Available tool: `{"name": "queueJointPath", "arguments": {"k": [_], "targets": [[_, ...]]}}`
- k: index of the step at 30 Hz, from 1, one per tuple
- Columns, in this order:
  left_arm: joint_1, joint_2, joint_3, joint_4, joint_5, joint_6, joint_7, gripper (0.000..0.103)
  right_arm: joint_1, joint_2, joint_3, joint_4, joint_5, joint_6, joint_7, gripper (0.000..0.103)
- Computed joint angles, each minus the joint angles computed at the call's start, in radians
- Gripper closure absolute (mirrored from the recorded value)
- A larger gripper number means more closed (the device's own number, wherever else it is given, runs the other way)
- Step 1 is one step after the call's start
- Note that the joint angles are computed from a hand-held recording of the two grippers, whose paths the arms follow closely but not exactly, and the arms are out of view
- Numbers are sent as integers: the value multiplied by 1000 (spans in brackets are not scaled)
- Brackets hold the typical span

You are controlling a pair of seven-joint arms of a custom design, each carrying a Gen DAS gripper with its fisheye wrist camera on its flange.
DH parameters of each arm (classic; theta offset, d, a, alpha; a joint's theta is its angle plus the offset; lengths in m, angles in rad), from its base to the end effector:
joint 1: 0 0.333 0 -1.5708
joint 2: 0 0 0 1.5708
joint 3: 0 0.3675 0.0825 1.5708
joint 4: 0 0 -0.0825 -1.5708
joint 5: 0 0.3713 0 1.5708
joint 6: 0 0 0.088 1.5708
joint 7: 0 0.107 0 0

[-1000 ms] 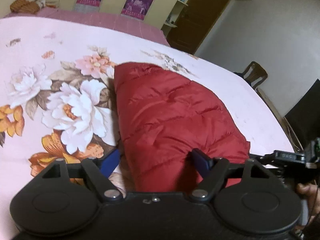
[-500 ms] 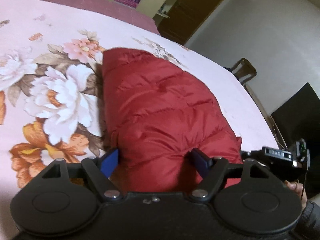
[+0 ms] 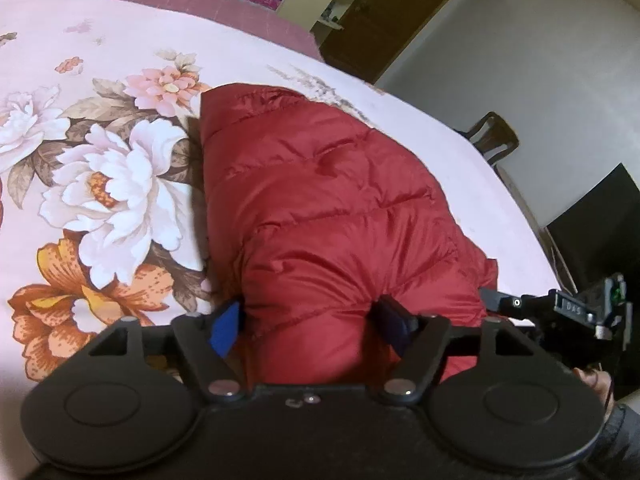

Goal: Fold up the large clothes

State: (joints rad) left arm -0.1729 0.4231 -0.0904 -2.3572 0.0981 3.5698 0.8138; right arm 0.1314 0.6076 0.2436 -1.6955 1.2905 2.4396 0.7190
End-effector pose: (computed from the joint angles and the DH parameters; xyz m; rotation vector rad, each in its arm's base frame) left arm 0.5501 -0.1573 0.3043 -2.2966 1.5046 -1.1187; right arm 0.6714 0.2362 0.3181 -1.6706 1.4263 0.5312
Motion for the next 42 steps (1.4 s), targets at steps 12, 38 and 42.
{"name": "queueJointPath", "arguments": {"k": [12, 38, 42], "targets": [[-106, -1, 78, 15, -76, -7, 48, 50, 34, -6, 7, 14, -111, 67, 19, 72], [355, -408, 186, -420, 502, 75, 8, 54, 400, 49, 103, 188, -276, 387, 243, 76], [514, -357, 216, -357, 811, 92, -163, 54, 478, 140, 93, 290, -395, 413, 385, 76]]}}
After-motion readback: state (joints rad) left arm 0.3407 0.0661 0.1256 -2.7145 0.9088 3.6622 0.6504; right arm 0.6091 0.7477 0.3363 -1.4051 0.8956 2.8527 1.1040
